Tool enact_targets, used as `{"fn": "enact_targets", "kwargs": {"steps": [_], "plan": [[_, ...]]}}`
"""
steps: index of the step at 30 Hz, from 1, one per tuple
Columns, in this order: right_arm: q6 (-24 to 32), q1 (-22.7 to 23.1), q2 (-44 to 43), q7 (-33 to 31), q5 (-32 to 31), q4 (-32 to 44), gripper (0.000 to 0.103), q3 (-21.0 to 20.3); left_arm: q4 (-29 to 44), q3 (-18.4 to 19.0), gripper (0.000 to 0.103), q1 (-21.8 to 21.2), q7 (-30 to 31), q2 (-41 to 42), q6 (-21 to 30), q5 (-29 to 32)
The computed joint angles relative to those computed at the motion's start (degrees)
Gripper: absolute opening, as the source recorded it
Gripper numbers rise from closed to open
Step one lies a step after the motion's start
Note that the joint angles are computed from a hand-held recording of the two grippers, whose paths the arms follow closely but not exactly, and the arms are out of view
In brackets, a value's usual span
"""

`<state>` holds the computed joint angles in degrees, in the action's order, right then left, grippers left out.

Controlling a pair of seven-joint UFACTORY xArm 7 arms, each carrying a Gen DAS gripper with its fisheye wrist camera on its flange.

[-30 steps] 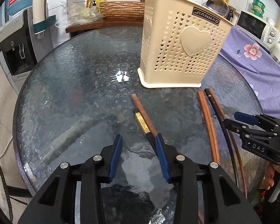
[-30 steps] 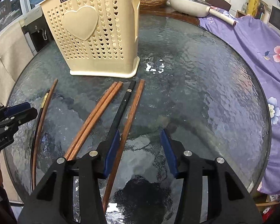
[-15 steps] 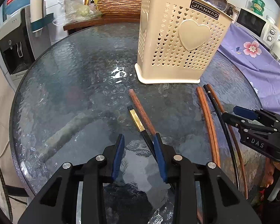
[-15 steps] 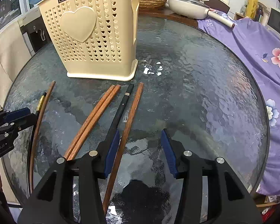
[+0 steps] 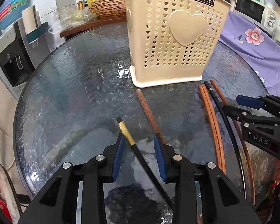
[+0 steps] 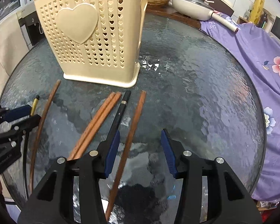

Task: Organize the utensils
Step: 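Grasp the black gold-tipped chopstick with the left gripper while the right grasps a brown chopstick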

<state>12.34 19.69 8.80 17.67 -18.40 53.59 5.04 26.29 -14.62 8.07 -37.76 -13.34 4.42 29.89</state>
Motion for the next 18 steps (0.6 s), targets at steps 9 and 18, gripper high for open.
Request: {"fn": "enact_targets", "kwargs": {"steps": [9, 18], "plan": [[-0.13, 0.82, 2.91, 0.36, 4.02, 3.18, 0.039, -0.28, -2.2, 5.46, 0.021, -6.04, 4.0, -1.27, -1.5, -5.9], [0.38, 0.84, 2.82, 0.95, 3.44, 3.2, 0.039, -0.02, -1.16, 0.95, 0.017, -2.03, 5.83, 0.16, -2.28, -9.97]]}}
